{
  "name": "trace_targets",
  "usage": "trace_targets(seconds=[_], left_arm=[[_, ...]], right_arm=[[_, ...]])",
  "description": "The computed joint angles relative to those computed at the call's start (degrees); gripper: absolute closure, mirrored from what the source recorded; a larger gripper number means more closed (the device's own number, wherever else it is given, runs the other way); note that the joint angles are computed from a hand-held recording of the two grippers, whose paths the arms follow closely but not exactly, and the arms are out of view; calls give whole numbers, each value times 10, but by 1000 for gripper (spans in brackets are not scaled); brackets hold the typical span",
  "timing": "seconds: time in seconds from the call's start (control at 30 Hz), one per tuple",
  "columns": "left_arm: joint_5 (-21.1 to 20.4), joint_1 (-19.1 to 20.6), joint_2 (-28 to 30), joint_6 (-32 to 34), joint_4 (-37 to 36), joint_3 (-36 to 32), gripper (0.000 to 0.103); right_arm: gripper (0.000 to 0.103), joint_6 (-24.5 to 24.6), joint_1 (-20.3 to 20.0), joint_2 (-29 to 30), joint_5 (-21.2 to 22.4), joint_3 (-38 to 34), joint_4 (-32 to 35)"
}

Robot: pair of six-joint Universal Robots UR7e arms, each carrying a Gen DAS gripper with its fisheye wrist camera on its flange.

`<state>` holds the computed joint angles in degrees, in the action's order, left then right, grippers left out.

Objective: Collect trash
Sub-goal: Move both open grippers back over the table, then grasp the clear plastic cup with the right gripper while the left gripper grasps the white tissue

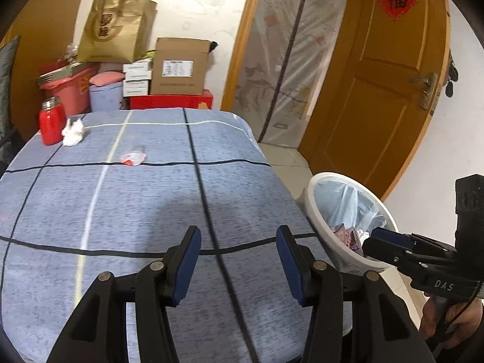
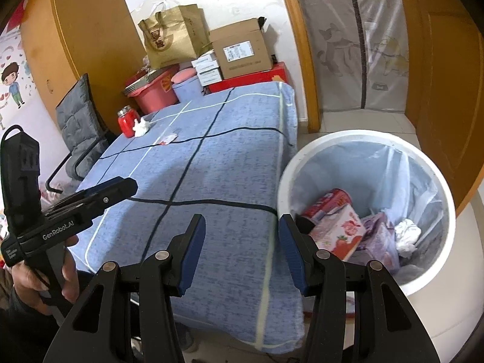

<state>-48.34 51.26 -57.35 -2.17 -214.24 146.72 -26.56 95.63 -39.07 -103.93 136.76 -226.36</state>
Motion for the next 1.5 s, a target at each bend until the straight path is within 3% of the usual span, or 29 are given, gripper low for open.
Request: trace_targets(seconds=[0.4, 0.73, 1.07, 1.4, 1.5], left_arm=[[36, 12, -61, 24, 18, 15, 51], [54, 63, -138, 95, 47, -4, 51], [26, 153, -180, 172, 100, -89, 51], [-46, 237, -166, 192, 167, -184, 51], [-51, 251, -152, 199, 175, -206, 51]], right_arm=[[52, -6, 69, 37, -14, -56, 33], [52, -13, 114, 74, -5, -158, 133], [52, -8, 134, 140, -12, -310, 271], [52, -2, 133, 216, -24, -467, 386], [52, -2, 131, 240, -30, -511, 412]])
